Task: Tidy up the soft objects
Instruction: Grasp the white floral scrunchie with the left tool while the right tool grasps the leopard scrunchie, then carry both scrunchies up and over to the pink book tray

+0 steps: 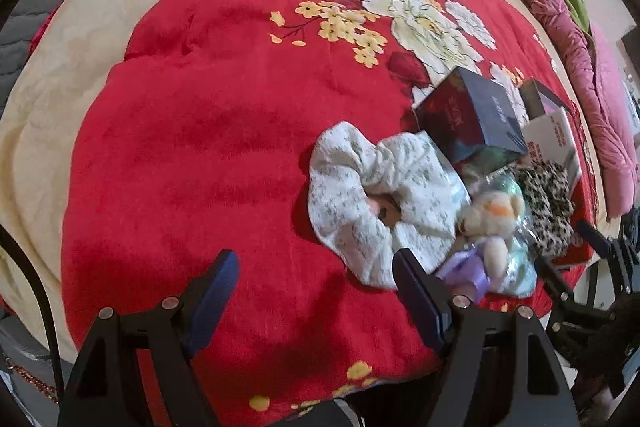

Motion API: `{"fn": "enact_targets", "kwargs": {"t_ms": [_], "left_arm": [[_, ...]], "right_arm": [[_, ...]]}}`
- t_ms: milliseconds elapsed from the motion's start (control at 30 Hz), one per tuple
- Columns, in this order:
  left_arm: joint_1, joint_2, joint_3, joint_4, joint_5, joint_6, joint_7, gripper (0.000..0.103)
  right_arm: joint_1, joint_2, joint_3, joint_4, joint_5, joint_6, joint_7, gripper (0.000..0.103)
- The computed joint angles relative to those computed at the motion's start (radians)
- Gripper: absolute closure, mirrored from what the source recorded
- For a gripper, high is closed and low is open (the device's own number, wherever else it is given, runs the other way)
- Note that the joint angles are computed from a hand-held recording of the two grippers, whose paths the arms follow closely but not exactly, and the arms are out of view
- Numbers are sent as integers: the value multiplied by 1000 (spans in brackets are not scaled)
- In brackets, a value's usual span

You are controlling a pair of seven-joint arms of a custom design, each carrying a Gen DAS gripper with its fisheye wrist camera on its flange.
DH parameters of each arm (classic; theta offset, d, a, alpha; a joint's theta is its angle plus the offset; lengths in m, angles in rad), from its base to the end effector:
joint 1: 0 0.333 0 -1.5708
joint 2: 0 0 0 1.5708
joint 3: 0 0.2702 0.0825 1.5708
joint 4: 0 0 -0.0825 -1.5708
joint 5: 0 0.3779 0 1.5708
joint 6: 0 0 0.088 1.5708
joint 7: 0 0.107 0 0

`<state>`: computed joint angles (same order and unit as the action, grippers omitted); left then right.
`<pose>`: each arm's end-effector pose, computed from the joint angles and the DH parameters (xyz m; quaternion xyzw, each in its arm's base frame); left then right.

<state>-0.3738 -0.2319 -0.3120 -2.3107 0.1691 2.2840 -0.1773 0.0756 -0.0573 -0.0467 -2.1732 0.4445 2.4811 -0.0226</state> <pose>0.3865 -0.3133 0.4114 -0.9449 0.2955 -0.1294 0.0552 0.5528 0.0142 0.4132 -0.9624 0.1221 -0.1764 0.1664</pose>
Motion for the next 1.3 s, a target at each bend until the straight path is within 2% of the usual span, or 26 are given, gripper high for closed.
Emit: {"fn": "enact_targets", "kwargs": {"t_ms": [100,167,200,233,300,467,533,633,700,800,900,967,1200,1300], "left_arm": [[13,-2,7,-28,12,44,-22,24],[19,-5,22,-65,-11,113,-23,24],[21,-4,26,-76,-23,129,-19,24],[22,1,30,-78,-36,133,-12,24],[27,17,37,-79,-52,140,6,24],[49,28,35,-82,-28,147,-4,25],[55,38,37,-74,-23,137,3,30],[60,58,41,-50,-18,112,29,45],[65,50,41,-63,-7,137,21,64],[69,39,42,-80,-1,163,15,84],[74,15,36,-110,19,209,-13,90],[77,3,28,-118,41,227,-31,90],[72,-7,6,-55,118,149,-48,90],[68,-19,2,-35,140,119,-52,90]], "right_arm": [[6,12,5,1,14,20,-6,25],[8,21,8,5,21,35,-5,30],[8,31,9,17,12,31,16,43],[7,39,9,28,3,26,31,51],[3,62,9,60,-2,7,52,58],[-20,110,4,159,13,-109,126,76],[-34,130,1,204,35,-169,151,82],[-50,155,0,256,44,-234,197,90],[-61,172,0,288,54,-274,218,90],[-72,172,3,300,75,-294,220,92],[-84,163,3,312,113,-333,204,92],[-88,154,2,310,127,-341,193,92],[-93,132,-3,312,181,-371,174,93],[-98,137,-8,332,203,-409,175,94]]}}
